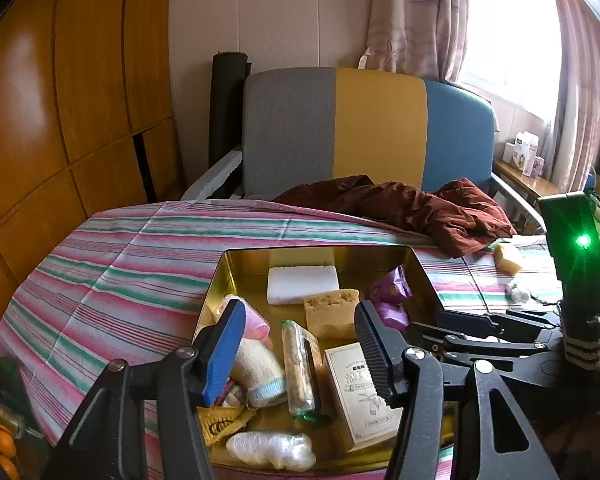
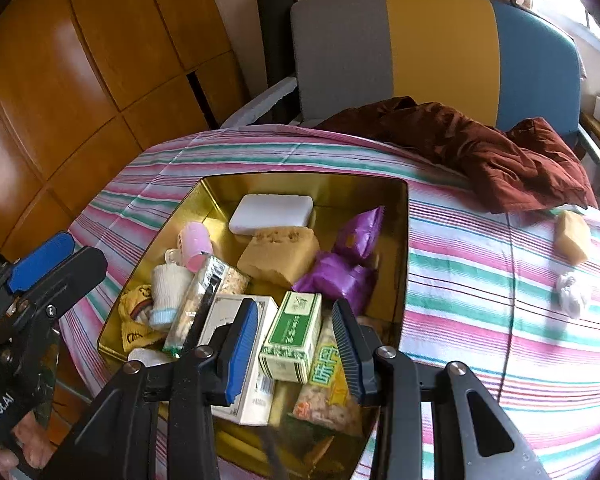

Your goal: Organize objects

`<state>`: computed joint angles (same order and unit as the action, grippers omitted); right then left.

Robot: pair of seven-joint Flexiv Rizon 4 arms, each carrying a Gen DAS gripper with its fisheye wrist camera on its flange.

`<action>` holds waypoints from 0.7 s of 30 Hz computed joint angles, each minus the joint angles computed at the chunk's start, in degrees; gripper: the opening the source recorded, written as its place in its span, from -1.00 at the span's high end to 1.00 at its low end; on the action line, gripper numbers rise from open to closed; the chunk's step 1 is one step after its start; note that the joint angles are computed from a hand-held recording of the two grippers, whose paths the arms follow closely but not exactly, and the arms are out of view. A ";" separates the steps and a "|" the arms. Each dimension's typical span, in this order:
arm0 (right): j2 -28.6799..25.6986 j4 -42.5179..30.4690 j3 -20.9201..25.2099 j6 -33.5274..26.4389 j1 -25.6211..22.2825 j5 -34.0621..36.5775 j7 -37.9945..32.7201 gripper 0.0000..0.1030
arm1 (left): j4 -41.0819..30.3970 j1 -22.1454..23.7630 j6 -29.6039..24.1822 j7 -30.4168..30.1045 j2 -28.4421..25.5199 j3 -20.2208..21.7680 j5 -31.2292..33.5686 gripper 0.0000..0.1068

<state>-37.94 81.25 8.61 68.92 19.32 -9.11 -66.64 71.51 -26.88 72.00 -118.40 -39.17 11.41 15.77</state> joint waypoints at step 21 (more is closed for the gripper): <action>7.76 13.90 -5.30 6.59 0.23 -5.31 9.38 0.19 | 3.88 -1.41 0.35 2.66 2.77 -2.26 1.42 -0.19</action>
